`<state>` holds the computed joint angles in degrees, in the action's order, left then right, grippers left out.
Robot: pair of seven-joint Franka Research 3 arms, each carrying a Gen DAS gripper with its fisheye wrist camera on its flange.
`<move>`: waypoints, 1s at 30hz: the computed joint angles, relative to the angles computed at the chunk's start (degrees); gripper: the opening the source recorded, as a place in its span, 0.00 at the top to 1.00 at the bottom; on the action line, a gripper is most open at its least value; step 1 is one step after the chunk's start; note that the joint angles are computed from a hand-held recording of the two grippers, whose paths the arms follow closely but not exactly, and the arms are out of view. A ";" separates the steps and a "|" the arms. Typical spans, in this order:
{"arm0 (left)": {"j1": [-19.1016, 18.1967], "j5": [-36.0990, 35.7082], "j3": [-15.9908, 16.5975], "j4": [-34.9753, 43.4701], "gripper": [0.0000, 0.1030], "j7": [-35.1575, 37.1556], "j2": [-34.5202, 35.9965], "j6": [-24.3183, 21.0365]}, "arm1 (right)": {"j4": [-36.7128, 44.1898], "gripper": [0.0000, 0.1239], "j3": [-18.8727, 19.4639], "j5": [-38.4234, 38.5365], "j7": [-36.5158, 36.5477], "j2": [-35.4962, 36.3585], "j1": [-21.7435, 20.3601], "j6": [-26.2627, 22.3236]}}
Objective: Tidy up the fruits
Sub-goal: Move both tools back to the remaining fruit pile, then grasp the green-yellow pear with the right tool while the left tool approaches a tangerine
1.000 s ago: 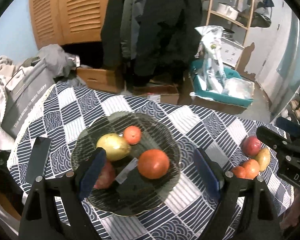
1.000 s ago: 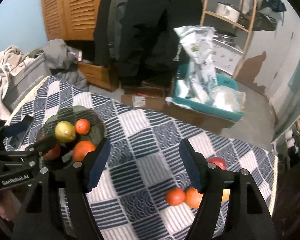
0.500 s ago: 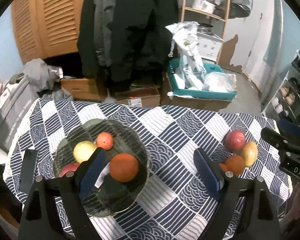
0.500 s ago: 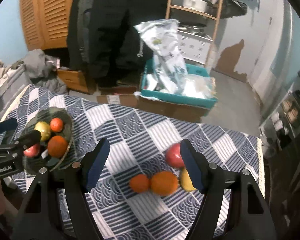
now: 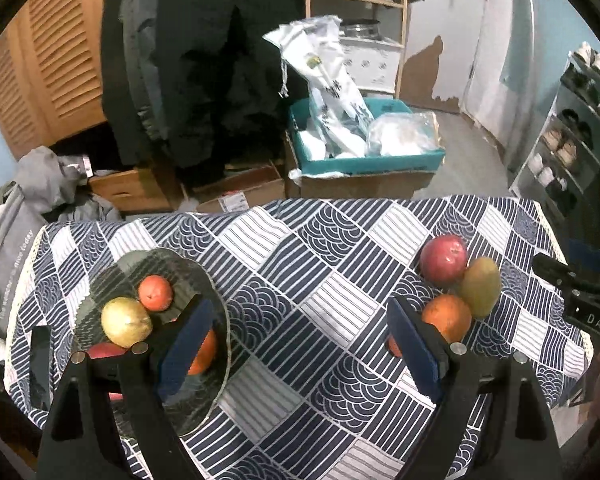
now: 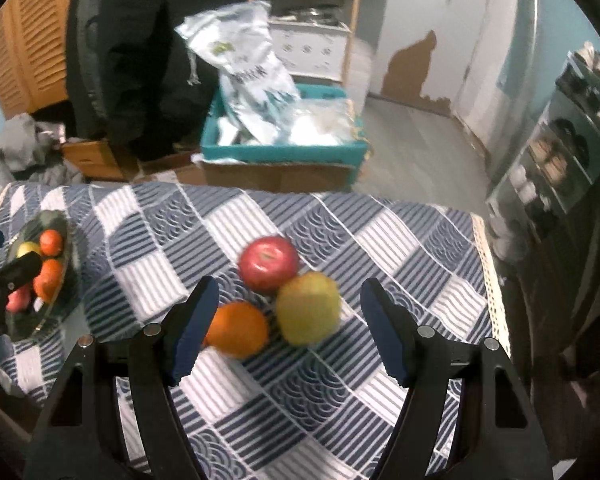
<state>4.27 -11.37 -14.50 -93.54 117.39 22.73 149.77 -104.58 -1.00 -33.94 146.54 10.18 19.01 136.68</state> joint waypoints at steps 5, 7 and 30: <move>-1.60 2.43 0.72 1.54 0.13 -2.47 2.09 -0.13 | -2.08 0.41 -0.43 4.30 -2.30 0.07 -1.98 0.88; -2.04 3.61 0.91 2.38 0.13 -3.44 2.99 -0.45 | -2.39 0.41 -0.65 6.22 -3.01 0.70 -2.67 1.68; -5.56 13.39 1.29 11.44 0.13 -9.71 13.37 -4.47 | 4.08 0.41 -3.05 24.61 -17.46 13.61 -3.70 3.08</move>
<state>-1.29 2.01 -13.21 -82.10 107.68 36.10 145.30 -100.51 -4.06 -9.33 129.08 23.79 15.31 139.77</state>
